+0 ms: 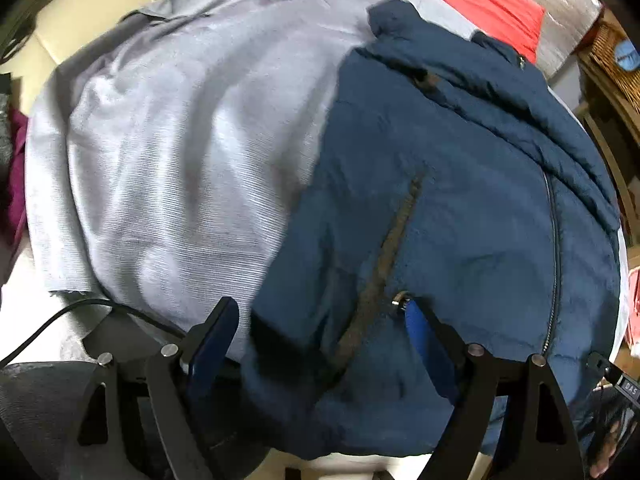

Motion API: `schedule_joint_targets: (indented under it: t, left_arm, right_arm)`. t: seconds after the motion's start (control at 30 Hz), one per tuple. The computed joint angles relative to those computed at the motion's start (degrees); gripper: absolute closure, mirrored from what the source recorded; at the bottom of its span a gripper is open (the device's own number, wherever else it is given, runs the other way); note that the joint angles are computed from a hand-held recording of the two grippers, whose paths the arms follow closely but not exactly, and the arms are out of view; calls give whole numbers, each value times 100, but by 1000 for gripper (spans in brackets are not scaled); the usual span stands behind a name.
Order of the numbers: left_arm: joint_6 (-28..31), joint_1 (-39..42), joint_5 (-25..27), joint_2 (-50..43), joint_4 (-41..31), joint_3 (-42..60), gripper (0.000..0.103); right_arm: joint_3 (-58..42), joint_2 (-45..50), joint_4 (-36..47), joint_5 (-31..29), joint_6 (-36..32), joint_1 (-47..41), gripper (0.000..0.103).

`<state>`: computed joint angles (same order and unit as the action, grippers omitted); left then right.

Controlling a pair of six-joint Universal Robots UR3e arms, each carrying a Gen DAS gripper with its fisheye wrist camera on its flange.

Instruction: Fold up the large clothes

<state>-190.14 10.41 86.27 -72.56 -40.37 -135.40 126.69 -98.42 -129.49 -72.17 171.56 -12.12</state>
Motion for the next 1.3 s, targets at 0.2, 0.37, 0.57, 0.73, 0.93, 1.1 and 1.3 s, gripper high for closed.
schedule_joint_targets:
  t: [0.2,0.37,0.57,0.73,0.93,1.1,1.3]
  left_arm:
    - [823,941,-1130,572,-976,-324,60]
    - [1255,1472,-1475,1277,-2054,-173,90]
    - [3753,3638,-3393,2431,-5275,702,95]
    - [4105,4013,-4890,1538,-5641,1761,95]
    - [1052,2429,-4923,-1405,-1720,3367,95]
    - [-438,1473,-3887,-3264,311,4550,92]
    - [-1028,1120,-2933,-4446,369,5288,39]
  right_arm:
    - [71,-416,265,349,-131,-196,94]
    - [124,-1129,1090,1057,-724,-991,94]
    - [-156,-1875,2418,2064,-1877,-1834,96]
    - [-1442,-1294,3443,3360,-2597,-2485,96]
    - [-3696,1218,1721,3740,-820,-1758,96]
    - [-5581,3645,-134,3094,845,-917,96]
    - [-7038,5366,167,2548,1635,-575,87]
